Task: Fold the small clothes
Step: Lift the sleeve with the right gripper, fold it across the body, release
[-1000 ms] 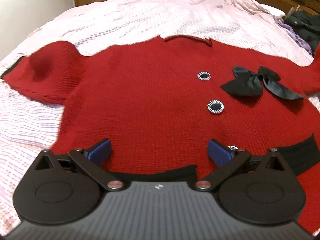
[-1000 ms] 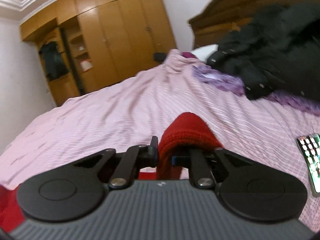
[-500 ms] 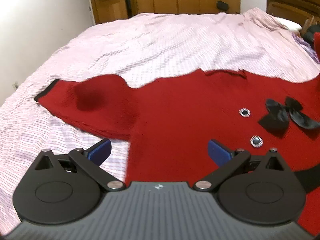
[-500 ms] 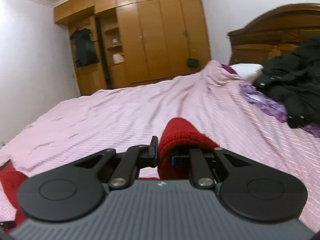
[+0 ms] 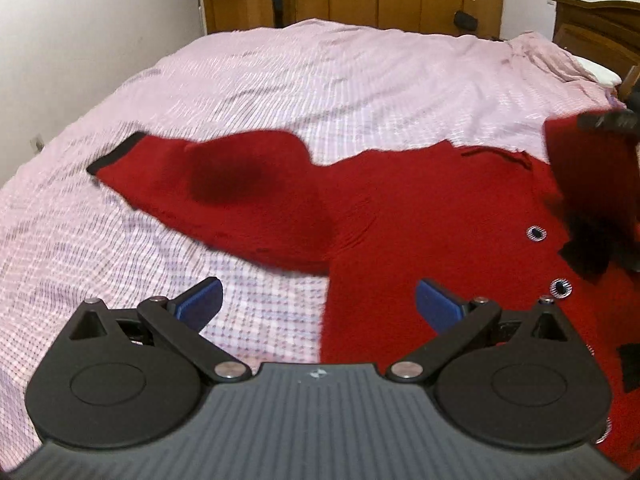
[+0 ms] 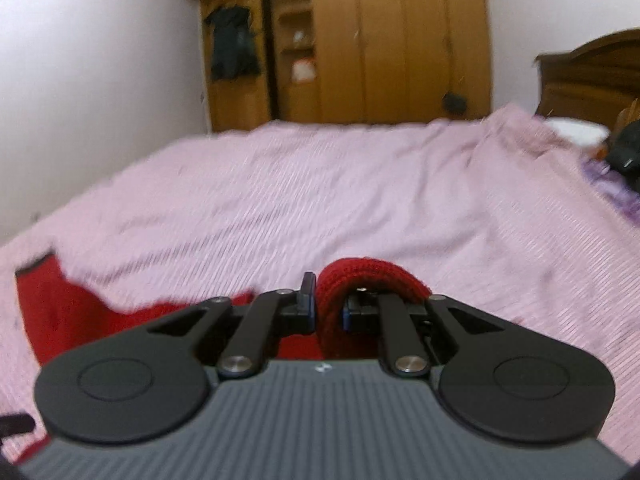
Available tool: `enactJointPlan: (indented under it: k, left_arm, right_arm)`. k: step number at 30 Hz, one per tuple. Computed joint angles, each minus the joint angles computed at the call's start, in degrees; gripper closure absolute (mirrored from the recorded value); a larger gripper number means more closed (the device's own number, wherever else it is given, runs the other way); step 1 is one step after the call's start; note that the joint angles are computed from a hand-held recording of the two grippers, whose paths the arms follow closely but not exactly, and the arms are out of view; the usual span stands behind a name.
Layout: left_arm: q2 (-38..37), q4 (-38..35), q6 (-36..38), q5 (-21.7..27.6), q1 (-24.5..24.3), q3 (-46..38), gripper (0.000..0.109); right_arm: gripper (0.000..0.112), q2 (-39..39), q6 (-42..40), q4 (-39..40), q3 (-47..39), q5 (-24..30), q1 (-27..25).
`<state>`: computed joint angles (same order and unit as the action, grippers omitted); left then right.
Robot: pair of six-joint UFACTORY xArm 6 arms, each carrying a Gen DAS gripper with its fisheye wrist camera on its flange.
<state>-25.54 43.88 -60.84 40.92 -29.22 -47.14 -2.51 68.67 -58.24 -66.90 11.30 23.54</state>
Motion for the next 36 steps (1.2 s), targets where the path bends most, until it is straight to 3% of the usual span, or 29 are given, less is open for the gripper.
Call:
enactJointPlan:
  k: [9, 14, 19, 27, 31, 36]
  left_arm:
    - [-1.5, -1.9, 1.1, -3.2, 4.6, 4.3, 0.006]
    - [-2.2, -1.8, 0.0, -5.8, 5.1, 6.0, 0.006]
    - [-2.0, -1.7, -0.4, -5.4, 4.2, 5.4, 0.006]
    - [-3.3, -1.4, -2.0, -3.9, 2.0, 4.9, 0.006]
    - [-3.2, 0.2, -3.2, -2.4, 0.0, 4.0, 0.006]
    - [-1.7, 0.9, -3.1, -1.5, -2.5, 1.9, 0.006]
  right_arm:
    - [0.094, 6.3, -2.1, 11.1, 0.9, 0.3, 5.9]
    - [0.071, 6.8, -10.8, 22.0, 3.0, -2.8, 6.2]
    - [0.051, 4.0, -16.9, 30.9, 5.0, -2.1, 7.9]
    - [0.050, -3.8, -27.6, 46.2, 11.3, 0.6, 8.5]
    - [0.050, -9.7, -27.4, 44.7, 16.0, 0.9, 7.4]
    - [0.050, -17.4, -21.6, 34.6, 21.2, 2.1, 4.7]
